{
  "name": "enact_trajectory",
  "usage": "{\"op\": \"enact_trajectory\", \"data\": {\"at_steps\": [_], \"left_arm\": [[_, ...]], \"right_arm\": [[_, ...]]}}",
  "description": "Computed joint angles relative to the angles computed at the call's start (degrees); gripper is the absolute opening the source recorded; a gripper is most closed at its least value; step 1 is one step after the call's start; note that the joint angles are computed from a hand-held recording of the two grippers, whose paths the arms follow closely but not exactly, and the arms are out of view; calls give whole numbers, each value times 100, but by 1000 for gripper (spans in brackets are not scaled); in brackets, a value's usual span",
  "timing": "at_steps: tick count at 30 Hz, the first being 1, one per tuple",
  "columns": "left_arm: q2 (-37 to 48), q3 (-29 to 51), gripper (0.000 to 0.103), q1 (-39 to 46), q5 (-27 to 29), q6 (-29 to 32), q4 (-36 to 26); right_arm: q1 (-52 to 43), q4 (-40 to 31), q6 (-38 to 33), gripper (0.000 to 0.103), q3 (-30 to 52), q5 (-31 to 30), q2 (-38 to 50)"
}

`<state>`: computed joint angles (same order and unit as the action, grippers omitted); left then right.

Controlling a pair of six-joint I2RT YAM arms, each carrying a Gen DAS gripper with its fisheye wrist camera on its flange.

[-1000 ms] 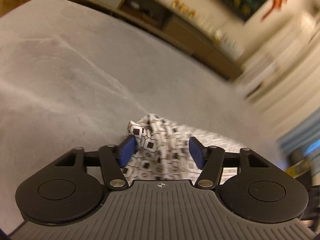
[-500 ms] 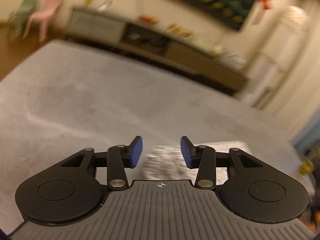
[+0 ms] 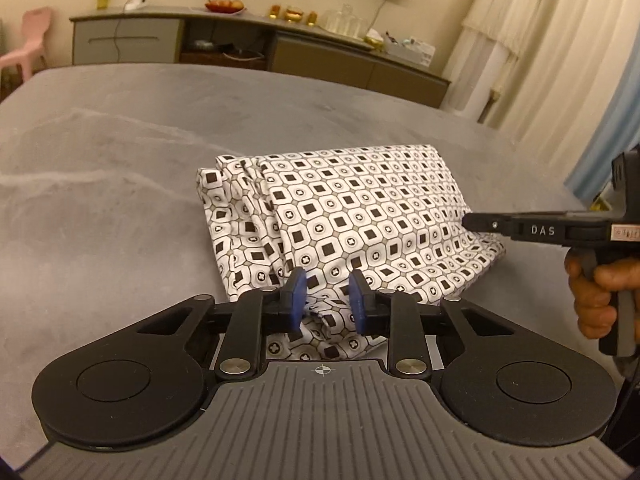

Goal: Fold clothes

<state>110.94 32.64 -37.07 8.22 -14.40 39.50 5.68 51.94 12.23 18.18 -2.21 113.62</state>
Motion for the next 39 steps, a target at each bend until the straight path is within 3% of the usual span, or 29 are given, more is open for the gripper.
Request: {"op": "enact_trajectory", "data": {"at_steps": [2,4,6,10,13,16,19,23,24,26,31,36,39], "left_arm": [[22,50,19,19,47,19,-15],[26,-29,18,76,171,-113,102],[1,-111,21,79,213,-227,208],[-254,-356,37,-50,126,-221,410],[-306,-396,37,-55,93,-89,254],[-549,-655,40,4,63,-141,357],[-670,-826,45,161,339,-228,567],[-283,-396,43,34,-84,68,56],[-151,-333,43,35,-66,91,110],[29,7,45,22,-71,96,-83],[879,1818,47,-308,-110,-18,-1165],[1795,3763,48,-770,-468,-558,-2254],[2067,4474,49,-1052,-878,-733,-2817]], "right_arm": [[-100,-135,-3,27,29,-49,-51],[-104,-286,190,21,-125,94,-381],[-66,277,229,21,-615,-24,-639],[300,578,11,21,-743,-110,-666],[295,-413,-147,22,-43,-137,-271],[45,-1042,-71,24,79,-435,-693],[28,-1085,-159,24,68,-455,-1124],[206,-1495,-606,22,725,-328,-525],[216,-1460,-721,28,806,-266,-341],[178,-1266,-894,33,753,-172,-248],[-156,-1291,-1248,34,671,474,-353],[-1263,-1351,-1629,39,1244,287,131],[-1627,-1829,-1707,40,1697,226,265]]}}
